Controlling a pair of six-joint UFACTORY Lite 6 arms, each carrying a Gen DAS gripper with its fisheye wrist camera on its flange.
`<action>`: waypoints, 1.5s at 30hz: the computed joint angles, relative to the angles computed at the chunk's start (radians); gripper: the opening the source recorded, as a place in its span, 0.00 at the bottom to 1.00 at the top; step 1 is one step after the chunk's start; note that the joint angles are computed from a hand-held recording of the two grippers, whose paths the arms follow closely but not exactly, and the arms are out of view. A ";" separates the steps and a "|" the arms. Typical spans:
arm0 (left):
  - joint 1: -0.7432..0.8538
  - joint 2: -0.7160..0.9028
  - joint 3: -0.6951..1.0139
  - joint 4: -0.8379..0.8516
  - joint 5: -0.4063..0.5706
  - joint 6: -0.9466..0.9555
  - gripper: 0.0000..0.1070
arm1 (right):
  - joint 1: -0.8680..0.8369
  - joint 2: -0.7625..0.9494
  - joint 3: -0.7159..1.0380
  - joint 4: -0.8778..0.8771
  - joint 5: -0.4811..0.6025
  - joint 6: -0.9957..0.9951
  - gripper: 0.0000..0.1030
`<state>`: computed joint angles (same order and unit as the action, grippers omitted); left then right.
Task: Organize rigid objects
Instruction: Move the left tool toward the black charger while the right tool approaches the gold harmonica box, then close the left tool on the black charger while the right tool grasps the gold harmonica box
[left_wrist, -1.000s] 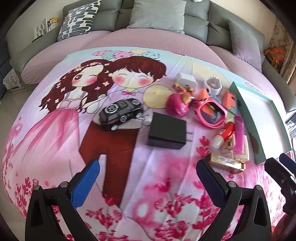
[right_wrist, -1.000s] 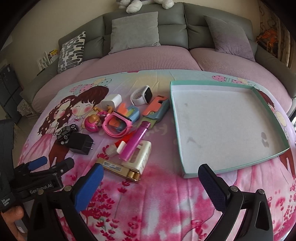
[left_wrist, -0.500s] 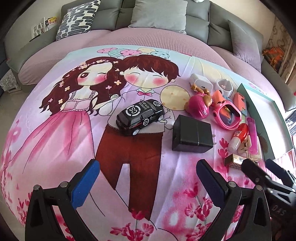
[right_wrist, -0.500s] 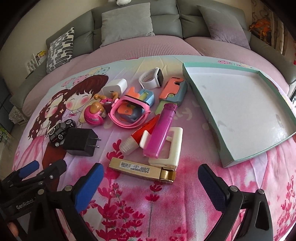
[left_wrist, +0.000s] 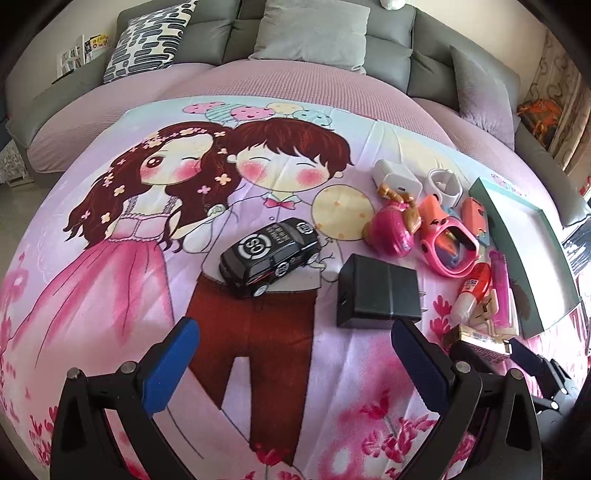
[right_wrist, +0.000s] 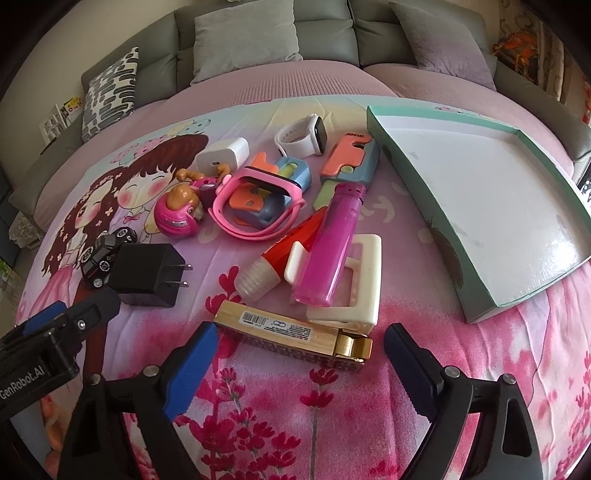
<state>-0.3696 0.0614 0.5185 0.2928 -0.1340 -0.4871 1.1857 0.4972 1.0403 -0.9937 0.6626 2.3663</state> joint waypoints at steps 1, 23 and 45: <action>-0.006 0.001 0.004 -0.002 0.001 0.001 0.96 | -0.003 0.003 0.005 0.011 -0.005 -0.014 0.89; 0.071 -0.029 -0.035 0.125 -0.010 -0.117 0.96 | -0.035 0.076 0.094 0.046 0.035 0.039 0.92; -0.077 0.076 0.095 -0.019 0.040 -0.039 0.96 | 0.023 -0.020 -0.038 -0.009 0.026 0.100 0.81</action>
